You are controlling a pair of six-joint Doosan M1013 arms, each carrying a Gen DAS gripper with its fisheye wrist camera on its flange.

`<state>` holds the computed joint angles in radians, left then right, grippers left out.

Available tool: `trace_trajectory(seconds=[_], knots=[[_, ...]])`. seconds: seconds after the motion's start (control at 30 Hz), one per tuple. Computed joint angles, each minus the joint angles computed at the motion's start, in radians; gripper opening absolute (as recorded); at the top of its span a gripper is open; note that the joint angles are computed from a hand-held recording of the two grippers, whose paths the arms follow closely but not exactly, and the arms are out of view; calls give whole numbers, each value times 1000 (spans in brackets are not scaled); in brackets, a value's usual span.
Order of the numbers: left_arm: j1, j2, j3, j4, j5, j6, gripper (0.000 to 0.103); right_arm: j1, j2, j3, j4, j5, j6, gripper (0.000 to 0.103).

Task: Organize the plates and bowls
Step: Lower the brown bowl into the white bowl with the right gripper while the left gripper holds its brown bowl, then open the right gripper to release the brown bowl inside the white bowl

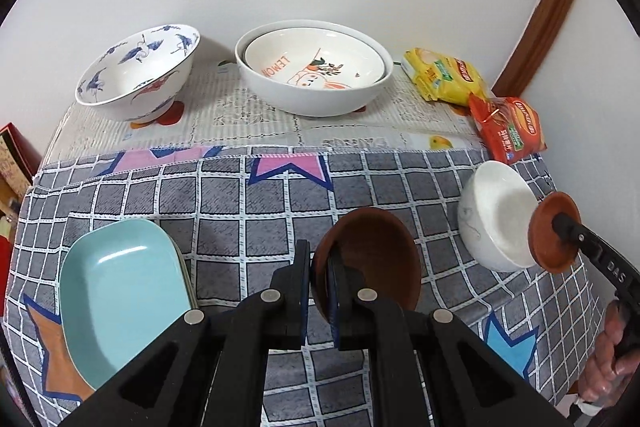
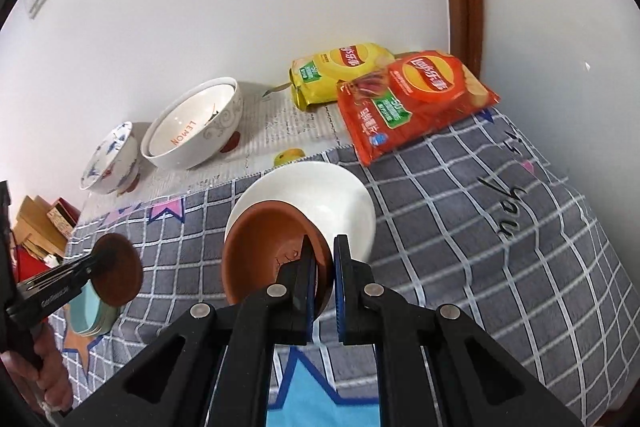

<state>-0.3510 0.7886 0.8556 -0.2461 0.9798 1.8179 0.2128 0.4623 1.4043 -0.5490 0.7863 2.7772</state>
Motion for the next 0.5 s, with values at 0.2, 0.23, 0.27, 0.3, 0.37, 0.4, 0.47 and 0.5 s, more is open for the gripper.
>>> trace_trajectory(seconds=[0.2,0.23,0.27,0.3,0.37,0.4,0.47,0.5], knots=[[2,22,-28,-4,16,1,8,-16,49,-54,46,32,-56,8],[2,25,-32,-5,19,0,8,-17,57,-61,46,42,-59,8],[2,29,-37,-6,21,1,8,-19,66,-71,51,55,-68,8],[2,33,-43,-7,24,1,8,-21,71,-76,56,62,-73,8],[1,38,-49,-6,27,0,8,-26,83,-86,71,78,-88,8],[1,40,-52,-8,28,0,8,-27,87,-88,74,82,-93,8],[1,44,-58,-15,31,6,8,-31,94,-93,81,86,-102,8],[1,47,-62,-17,34,7,8,-32,98,-98,86,90,-107,8]])
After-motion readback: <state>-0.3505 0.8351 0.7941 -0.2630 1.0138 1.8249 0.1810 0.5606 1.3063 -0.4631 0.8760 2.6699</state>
